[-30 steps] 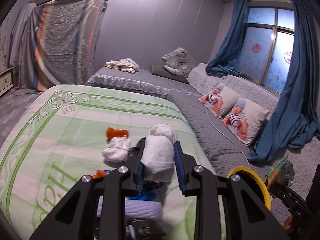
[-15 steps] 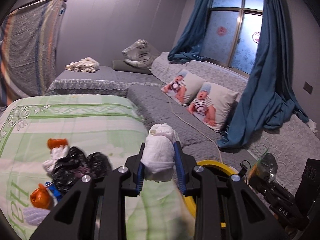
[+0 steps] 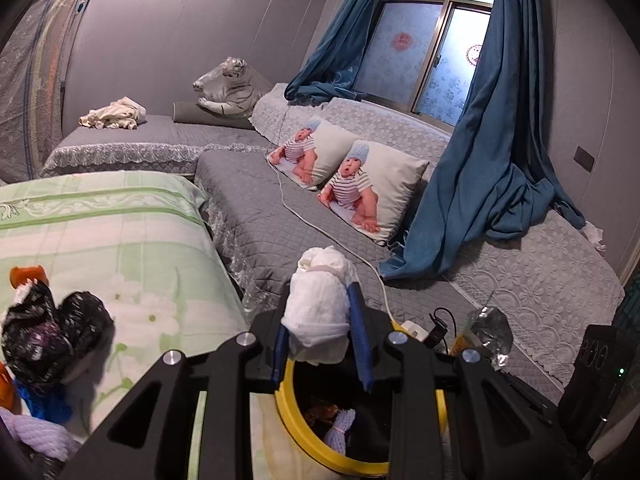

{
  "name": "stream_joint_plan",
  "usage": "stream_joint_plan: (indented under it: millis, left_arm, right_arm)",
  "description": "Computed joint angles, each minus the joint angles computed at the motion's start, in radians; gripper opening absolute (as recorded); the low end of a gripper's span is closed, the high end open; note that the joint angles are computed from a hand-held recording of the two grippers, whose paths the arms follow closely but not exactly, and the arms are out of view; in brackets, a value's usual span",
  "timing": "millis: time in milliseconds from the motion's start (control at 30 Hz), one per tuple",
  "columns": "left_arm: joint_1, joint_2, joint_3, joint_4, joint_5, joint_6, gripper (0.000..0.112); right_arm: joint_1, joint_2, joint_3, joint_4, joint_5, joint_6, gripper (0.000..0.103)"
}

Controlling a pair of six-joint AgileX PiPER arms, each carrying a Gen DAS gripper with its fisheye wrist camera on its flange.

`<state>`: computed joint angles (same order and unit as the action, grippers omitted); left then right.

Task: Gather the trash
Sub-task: 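Carry the cloth bundle and snack bag with both tools over the yellow bin, then open both tools to drop the cloth bundle and snack bag into the bin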

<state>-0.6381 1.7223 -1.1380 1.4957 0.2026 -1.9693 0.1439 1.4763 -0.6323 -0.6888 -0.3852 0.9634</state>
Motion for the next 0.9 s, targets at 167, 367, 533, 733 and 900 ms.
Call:
stream_joint_plan:
  millis: [167,367,533,733,900]
  left_arm:
    - [-0.027,0.052,-0.036,-0.045,0.025,0.06,0.025]
    - [-0.028,0.106,-0.07,-0.155,0.005,0.182,0.025]
    - [-0.028,0.153,-0.105,-0.291,-0.005,0.321,0.025]
    - [-0.033,0.213,-0.159,-0.526,-0.001,0.571,0.026]
    - [-0.037,0.26,-0.196,-0.658,0.007,0.713,0.026]
  right_arm:
    - [-0.023,0.014,0.012,0.032,-0.009,-0.033,0.033]
    - [-0.044,0.04,0.014,0.077,-0.003,-0.059,0.033]
    - [-0.039,0.066,0.007,0.131,0.012,-0.107,0.033]
    - [-0.062,0.129,-0.018,0.076,0.011,-0.046,0.033]
    - [-0.084,0.193,-0.051,-0.005,0.014,0.042,0.033]
